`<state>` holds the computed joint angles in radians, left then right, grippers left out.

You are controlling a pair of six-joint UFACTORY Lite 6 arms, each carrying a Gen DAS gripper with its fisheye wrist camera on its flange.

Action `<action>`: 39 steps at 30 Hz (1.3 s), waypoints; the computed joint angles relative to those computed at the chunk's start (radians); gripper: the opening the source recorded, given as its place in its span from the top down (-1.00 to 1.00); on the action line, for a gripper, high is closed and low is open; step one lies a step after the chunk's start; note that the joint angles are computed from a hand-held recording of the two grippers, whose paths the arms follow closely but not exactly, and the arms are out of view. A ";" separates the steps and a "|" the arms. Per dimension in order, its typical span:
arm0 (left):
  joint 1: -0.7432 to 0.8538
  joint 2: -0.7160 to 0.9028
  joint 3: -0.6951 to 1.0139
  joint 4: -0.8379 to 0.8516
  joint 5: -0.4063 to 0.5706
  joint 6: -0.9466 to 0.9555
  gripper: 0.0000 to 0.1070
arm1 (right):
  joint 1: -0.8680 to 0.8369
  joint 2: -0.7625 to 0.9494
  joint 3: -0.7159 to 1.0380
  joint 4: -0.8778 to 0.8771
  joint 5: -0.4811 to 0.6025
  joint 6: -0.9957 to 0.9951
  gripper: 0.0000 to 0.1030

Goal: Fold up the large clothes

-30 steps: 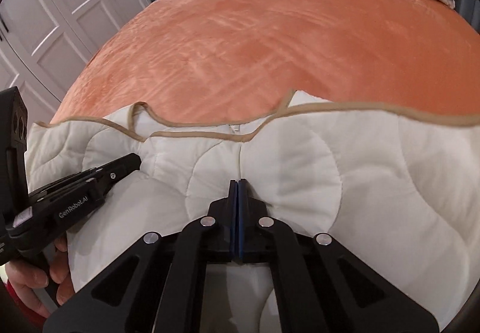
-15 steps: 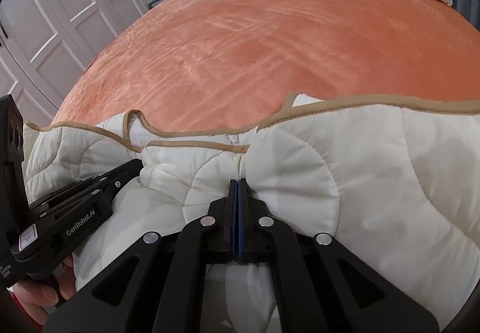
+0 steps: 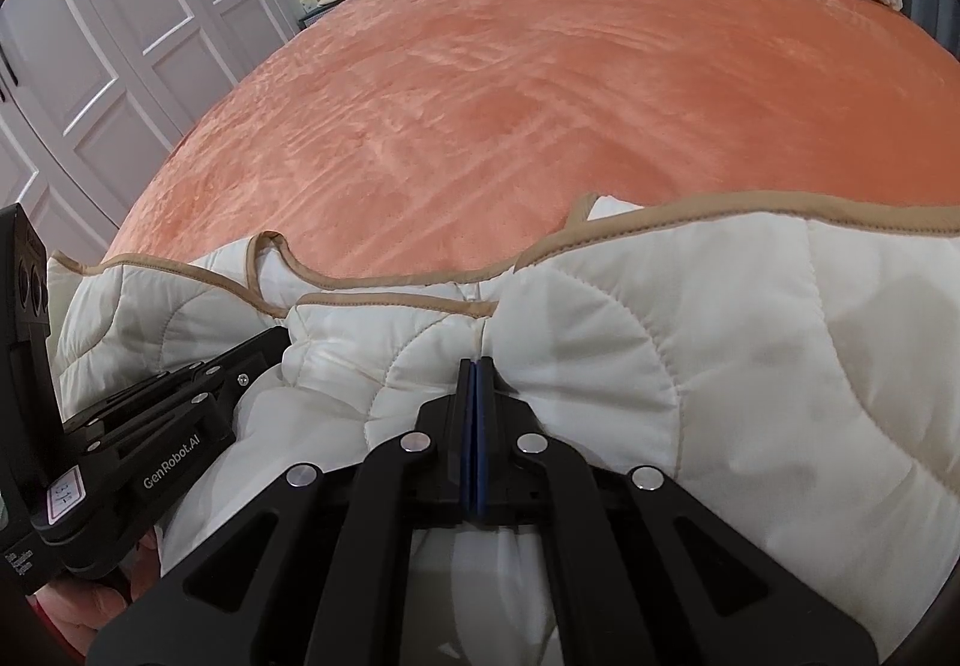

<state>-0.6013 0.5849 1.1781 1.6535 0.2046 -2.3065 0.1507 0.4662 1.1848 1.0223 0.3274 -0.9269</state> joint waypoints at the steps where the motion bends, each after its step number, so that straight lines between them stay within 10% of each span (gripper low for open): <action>1: 0.000 0.001 0.000 0.002 0.001 -0.002 0.88 | 0.000 0.000 0.000 0.004 0.000 -0.004 1.00; 12: 0.002 0.000 0.012 -0.084 -0.001 0.084 0.88 | -0.009 -0.017 -0.007 0.067 0.011 -0.037 1.00; 16: 0.044 -0.182 -0.095 -0.391 -0.035 0.333 0.89 | -0.043 -0.248 -0.143 0.045 -0.034 0.036 0.90; 22: -0.062 -0.601 -0.368 -0.823 0.075 0.676 0.89 | -0.081 -0.673 -0.373 -0.284 0.201 0.302 0.90; 25: -0.241 -0.692 -0.424 -0.834 0.220 0.602 0.89 | -0.016 -0.819 -0.497 -0.369 0.251 0.419 0.90; 32: -0.387 -0.643 -0.505 -0.726 0.215 0.280 0.88 | 0.258 -0.863 -0.615 -0.674 0.133 0.807 0.91; 39: -0.380 -0.556 -0.500 -0.598 0.200 0.148 0.88 | 0.230 -0.790 -0.646 -0.545 0.071 0.711 1.00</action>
